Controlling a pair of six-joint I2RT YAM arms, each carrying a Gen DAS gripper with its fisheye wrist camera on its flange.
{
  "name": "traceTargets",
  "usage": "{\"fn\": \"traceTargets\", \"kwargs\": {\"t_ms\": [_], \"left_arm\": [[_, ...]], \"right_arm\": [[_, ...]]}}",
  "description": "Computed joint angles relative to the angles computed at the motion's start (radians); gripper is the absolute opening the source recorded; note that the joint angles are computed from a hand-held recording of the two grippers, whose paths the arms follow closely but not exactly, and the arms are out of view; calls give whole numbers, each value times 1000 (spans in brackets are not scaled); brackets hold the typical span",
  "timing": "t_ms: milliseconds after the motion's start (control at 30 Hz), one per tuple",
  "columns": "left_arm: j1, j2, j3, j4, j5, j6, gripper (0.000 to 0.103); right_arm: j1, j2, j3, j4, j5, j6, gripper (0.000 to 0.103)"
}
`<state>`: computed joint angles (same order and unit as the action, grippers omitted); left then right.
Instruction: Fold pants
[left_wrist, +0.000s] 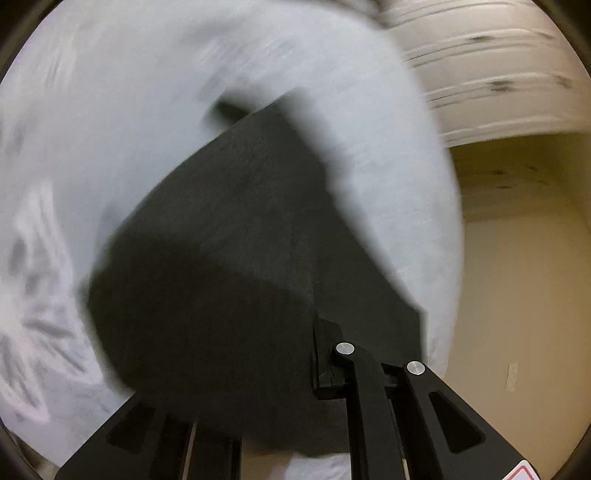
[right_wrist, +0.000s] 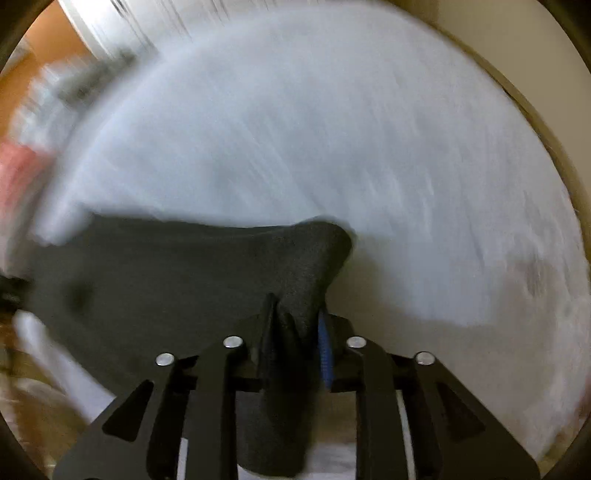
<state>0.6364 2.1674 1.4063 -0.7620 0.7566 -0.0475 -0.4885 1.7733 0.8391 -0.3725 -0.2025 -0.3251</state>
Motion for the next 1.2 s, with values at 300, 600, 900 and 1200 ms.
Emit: {"fn": "traceTargets", "kwargs": {"t_ms": [300, 600, 900, 1200], "left_arm": [[-73, -200, -150, 174, -76, 6, 10], [-117, -424, -293, 317, -33, 17, 10], [-625, -792, -521, 438, -101, 59, 60], [-784, -772, -678, 515, -347, 84, 85]], "right_arm": [[253, -470, -211, 81, -168, 120, 29], [734, -32, -127, 258, 62, 268, 19], [408, -282, -153, 147, -106, 263, 38], [220, -224, -154, 88, -162, 150, 39]]}}
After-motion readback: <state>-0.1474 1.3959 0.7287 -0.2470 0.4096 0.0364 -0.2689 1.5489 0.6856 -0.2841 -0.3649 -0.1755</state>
